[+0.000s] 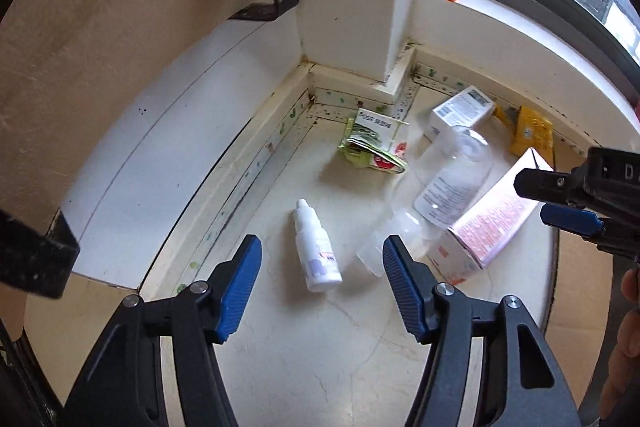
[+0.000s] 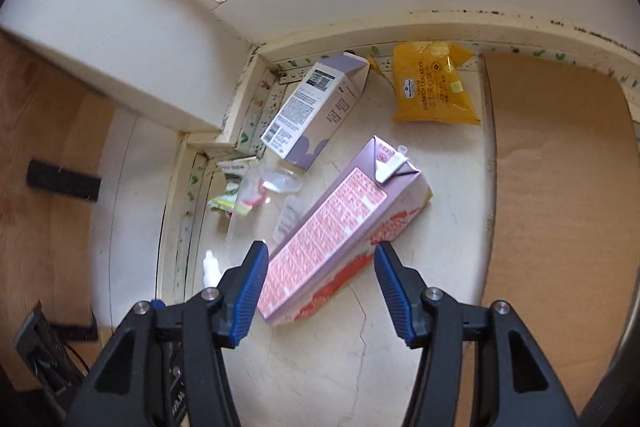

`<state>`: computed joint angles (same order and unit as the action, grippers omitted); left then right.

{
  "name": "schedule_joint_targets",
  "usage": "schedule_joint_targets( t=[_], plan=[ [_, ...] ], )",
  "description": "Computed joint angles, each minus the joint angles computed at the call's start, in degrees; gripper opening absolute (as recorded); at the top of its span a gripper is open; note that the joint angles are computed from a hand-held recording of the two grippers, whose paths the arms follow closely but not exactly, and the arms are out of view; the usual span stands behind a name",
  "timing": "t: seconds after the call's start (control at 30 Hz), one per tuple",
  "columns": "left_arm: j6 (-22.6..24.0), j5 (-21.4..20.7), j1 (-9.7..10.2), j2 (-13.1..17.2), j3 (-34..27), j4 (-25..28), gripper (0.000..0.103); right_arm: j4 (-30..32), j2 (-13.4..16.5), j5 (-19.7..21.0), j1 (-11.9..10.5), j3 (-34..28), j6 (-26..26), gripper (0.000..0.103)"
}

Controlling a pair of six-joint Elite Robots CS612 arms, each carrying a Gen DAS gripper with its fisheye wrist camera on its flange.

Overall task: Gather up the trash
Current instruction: 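Grasp the white dropper bottle with the left tool while the right tool grasps the pink carton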

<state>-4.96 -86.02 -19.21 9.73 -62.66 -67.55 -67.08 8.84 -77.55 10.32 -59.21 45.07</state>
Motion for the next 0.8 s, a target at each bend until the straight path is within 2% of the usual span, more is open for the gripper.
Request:
schedule_joint_targets(
  t=[0.07,0.17,0.23,0.4,0.5,0.6,0.7,0.8],
  plan=[
    [-0.55,0.22,0.2,-0.15,1.08,-0.2,0.061,-0.19,-0.46,0.05,0.03,1.66,1.06,0.057],
    [-1.16,0.51,0.48,-0.16,1.89,-0.3,0.059,0.66,-1.89,-2.66,0.65,5.22,0.48,0.058],
    [0.1,1.04,0.25,0.1,1.92,-0.6,0.058,0.7,-2.2,-3.98,0.89,6.14,0.22,0.064],
    [0.31,1.39,0.05,0.4,2.71,-0.88,0.055,0.95,-2.8,-5.91,1.23,7.36,-2.42,0.065],
    [0.23,1.23,0.02,0.25,3.65,-0.65,0.039,3.0,-3.6,-7.26,1.33,8.17,-4.27,0.065],
    [-0.61,0.7,0.23,0.22,4.44,-0.35,0.029,4.4,-4.34,-8.1,1.47,9.08,-6.53,0.065],
    [-1.66,-0.31,0.59,0.03,5.46,-0.31,0.023,4.63,-4.41,-7.83,1.5,9.77,-7.94,0.065],
    [-2.31,-0.98,0.89,0.2,5.71,-1.12,0.023,5.25,-4.84,-7.97,1.63,11.45,-8.25,0.065]
  ],
)
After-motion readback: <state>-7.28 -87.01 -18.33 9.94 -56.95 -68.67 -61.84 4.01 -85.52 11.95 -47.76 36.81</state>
